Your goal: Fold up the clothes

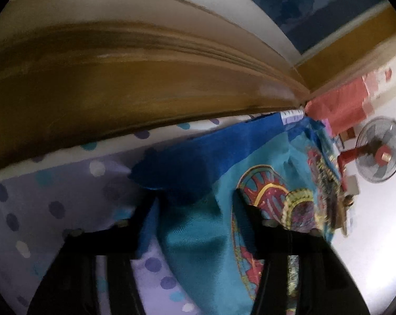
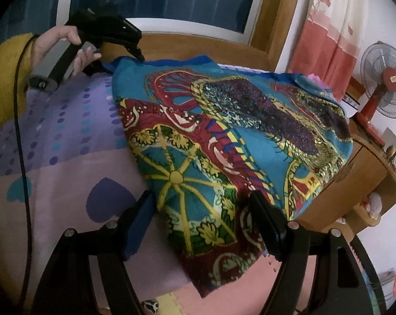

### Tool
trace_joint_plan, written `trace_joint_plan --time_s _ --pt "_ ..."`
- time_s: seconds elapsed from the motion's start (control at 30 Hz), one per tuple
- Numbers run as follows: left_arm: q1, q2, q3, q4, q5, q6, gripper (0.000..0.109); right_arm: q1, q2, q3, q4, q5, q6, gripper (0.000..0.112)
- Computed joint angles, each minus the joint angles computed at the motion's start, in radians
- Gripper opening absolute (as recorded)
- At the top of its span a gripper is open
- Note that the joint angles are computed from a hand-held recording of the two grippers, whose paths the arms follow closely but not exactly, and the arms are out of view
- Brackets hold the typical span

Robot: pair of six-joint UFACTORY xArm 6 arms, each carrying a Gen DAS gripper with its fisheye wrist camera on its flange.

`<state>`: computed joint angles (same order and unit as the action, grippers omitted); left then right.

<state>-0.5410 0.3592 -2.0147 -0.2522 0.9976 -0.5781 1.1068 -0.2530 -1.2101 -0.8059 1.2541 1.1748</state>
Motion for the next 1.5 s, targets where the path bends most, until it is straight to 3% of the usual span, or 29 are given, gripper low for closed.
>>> trace_joint_plan --time_s 0.03,0.1,0.23,0.33,0.5,0.73,0.87,1.1,1.2,1.4,1.5 --pt "-0.002 0.007 -0.010 0.007 0.012 0.017 0.007 -0.012 -0.010 0.012 0.012 -0.029 0.003 0.055" --pt "-0.003 0.007 -0.005 0.007 0.008 0.013 0.006 -0.029 -0.018 0.020 0.036 -0.063 -0.005 0.032" --pt "-0.001 0.023 -0.030 0.001 0.015 0.016 0.006 -0.063 -0.017 0.009 0.080 -0.074 -0.066 0.007" --pt "-0.004 0.037 -0.065 0.002 0.020 0.026 0.006 -0.121 -0.058 0.037 0.169 -0.152 -0.112 0.004" --pt "-0.013 -0.046 0.008 0.027 -0.070 -0.014 0.006 -0.190 -0.141 0.054 0.363 -0.278 -0.277 0.004" --pt "0.013 -0.322 0.255 0.130 -0.194 -0.102 0.005 -0.140 -0.146 -0.052 0.526 -0.324 -0.517 0.004" --pt "0.058 -0.515 0.411 0.208 -0.193 -0.133 0.005 -0.067 -0.088 -0.137 0.590 -0.387 -0.569 0.004" --pt "0.282 -0.912 0.741 0.147 -0.101 -0.051 0.005 0.057 0.125 -0.326 0.867 -0.501 -0.696 0.004" --pt "0.426 -1.058 0.851 0.058 -0.015 0.056 0.005 0.129 0.273 -0.480 0.921 -0.471 -0.704 0.004" --pt "0.821 -1.244 0.993 -0.143 0.225 0.393 0.005 0.237 0.545 -0.759 0.985 -0.417 -0.679 0.004" --pt "0.888 -1.267 1.050 -0.160 0.250 0.481 0.005 0.260 0.669 -0.894 0.979 -0.353 -0.656 0.004"
